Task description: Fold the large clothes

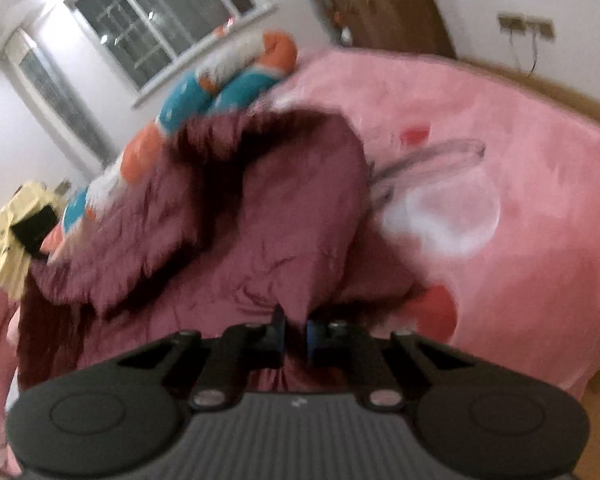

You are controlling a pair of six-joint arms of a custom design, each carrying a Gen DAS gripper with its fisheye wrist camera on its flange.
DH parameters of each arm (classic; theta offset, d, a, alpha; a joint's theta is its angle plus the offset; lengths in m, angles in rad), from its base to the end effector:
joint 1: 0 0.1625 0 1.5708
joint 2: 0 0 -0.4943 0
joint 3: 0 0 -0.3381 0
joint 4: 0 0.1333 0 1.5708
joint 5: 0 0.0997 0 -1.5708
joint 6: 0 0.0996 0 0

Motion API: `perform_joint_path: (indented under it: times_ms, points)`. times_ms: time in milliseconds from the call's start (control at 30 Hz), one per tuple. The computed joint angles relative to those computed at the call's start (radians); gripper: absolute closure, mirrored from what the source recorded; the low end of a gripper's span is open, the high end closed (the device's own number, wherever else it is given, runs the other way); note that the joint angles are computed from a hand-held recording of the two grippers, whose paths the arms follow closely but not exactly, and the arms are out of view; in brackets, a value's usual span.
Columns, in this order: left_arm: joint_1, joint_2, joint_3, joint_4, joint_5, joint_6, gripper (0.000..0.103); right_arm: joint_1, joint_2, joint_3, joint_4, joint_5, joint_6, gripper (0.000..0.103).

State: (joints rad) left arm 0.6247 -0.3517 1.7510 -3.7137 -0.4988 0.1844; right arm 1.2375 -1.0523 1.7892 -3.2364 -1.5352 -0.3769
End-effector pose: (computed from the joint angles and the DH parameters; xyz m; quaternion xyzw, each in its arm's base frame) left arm -0.3798 -0.5460 0.0321 0.2724 0.7758 -0.4668 0.3256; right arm -0.0784 -0.6446 0.3849 0.0275 -0.8936 0.4254 0.1408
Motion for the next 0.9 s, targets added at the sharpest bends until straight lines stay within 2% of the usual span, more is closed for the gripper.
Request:
perform_joint_path:
  times_ms: [167,267,433,567,633,767,867,900]
  points:
    - [0.036,0.003,-0.011,0.071,-0.029,-0.062,0.001,0.069,0.042,-0.115,-0.163,-0.122,-0.057,0.098]
    - [0.062,0.007,-0.026,0.096,-0.043,-0.085,0.001,0.109,0.103,-0.262,-0.2,-0.234,-0.162,0.098]
    - [0.105,0.007,-0.057,0.135,-0.065,-0.129,0.001,0.13,0.243,-0.54,-0.2,-0.371,-0.296,0.097]
    - [0.129,0.021,-0.095,0.13,-0.082,-0.118,0.001,0.13,0.37,-0.761,-0.153,-0.456,-0.352,0.096]
    - [0.141,0.023,-0.115,0.132,-0.1,-0.119,0.001,0.125,0.411,-0.833,-0.119,-0.481,-0.359,0.095]
    - [0.169,0.032,-0.143,0.115,-0.137,-0.122,0.001,0.123,0.506,-0.968,-0.106,-0.557,-0.404,0.085]
    - [0.192,0.036,-0.165,0.127,-0.164,-0.156,0.001,0.12,0.54,-1.016,-0.094,-0.603,-0.38,0.071]
    - [0.199,0.036,-0.171,0.128,-0.172,-0.162,0.001,0.12,0.542,-1.006,-0.126,-0.612,-0.378,0.061]
